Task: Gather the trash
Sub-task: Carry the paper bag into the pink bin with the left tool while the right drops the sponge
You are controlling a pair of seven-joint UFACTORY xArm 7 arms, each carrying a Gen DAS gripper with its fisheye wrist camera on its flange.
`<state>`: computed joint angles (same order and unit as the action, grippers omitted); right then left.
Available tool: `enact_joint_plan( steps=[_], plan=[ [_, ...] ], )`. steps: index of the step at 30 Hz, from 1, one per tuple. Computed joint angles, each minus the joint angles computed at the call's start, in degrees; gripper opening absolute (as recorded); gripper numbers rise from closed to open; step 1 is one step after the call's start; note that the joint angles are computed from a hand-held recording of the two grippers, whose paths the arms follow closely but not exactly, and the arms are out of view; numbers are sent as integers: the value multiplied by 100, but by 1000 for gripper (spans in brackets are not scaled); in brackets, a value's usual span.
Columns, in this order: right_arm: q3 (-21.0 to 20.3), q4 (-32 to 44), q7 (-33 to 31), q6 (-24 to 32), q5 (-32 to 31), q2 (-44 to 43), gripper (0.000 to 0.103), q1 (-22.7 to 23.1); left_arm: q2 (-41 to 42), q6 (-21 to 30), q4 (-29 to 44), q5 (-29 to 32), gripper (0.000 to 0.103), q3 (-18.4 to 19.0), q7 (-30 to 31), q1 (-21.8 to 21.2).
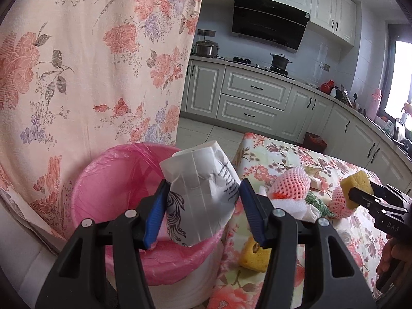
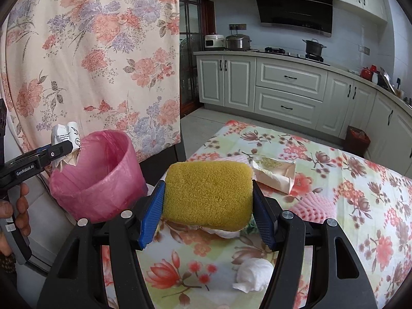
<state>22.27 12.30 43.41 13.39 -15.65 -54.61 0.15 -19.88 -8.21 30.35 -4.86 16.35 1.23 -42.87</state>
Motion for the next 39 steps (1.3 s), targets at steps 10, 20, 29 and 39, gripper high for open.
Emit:
enact_joint_plan(
  steps=[10, 20, 29, 39],
  plan=[
    [839, 1155, 222, -828, -280, 1540, 61, -809, -9, 65, 101, -65, 54, 525, 325, -16],
    [1880, 2355, 496, -1198, -777, 2883, 61, -1750, 98, 112, 216, -268, 55, 897, 696, -74],
    [2863, 3332, 951, -1199, -1644, 3926, 61, -2596, 119, 288, 295, -689, 55, 1242, 1137, -214],
    [3170, 4205, 1879, -857, -3219, 5204, 65, -2805, 322, 405, 476, -1322, 56, 1228, 1719, -149]
  ],
)
